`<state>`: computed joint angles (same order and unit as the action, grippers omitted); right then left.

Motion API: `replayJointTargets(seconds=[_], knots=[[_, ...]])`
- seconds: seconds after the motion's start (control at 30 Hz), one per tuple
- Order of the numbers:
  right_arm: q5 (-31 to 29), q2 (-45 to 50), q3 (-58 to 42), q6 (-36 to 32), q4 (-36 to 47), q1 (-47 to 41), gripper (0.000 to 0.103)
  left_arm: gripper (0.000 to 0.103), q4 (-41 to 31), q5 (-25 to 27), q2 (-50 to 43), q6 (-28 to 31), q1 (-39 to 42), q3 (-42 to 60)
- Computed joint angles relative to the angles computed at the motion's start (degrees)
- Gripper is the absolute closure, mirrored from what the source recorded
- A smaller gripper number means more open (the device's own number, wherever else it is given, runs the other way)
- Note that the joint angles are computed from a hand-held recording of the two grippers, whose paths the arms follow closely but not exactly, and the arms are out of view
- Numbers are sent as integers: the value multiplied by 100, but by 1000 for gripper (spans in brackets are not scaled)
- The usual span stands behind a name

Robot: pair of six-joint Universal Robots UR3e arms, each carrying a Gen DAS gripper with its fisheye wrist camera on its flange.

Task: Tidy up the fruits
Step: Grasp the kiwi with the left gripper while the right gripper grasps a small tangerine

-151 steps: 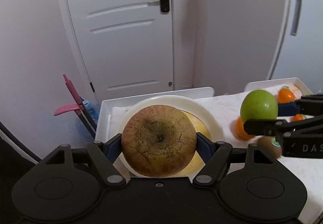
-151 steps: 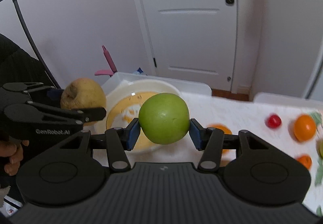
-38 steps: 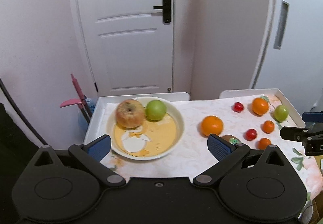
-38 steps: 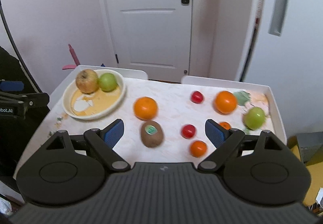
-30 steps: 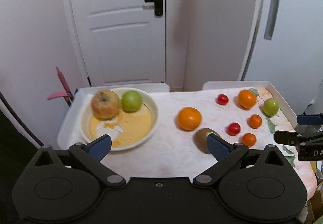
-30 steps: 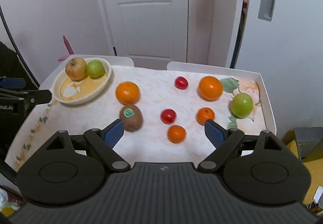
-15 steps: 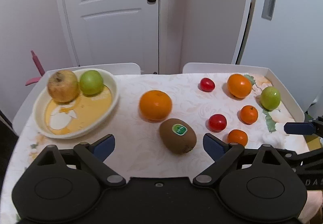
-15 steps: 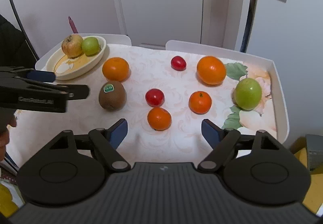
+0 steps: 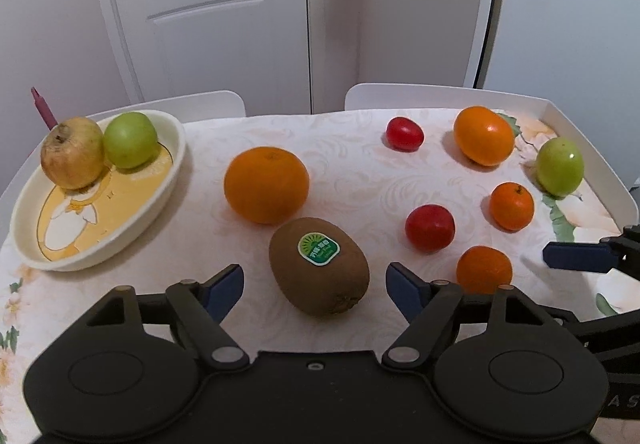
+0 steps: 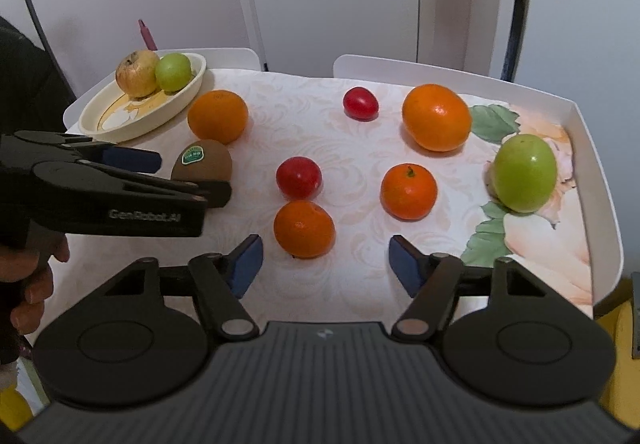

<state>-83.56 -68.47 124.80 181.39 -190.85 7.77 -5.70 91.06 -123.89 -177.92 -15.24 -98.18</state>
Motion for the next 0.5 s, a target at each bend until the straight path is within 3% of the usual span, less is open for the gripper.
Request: replayJointTargets(seconds=[0.13,0.37,0.5], knots=[[43,176,-85,-46,-113,10,29,23,-13,98,-243,-115,-60,221],[17,434,-319,-6,-173,96,36,44,-20,112,-417,-239,-64,393],[3,527,-415,32,-166,116,40,46,4,146,-392,-200,-73,362]])
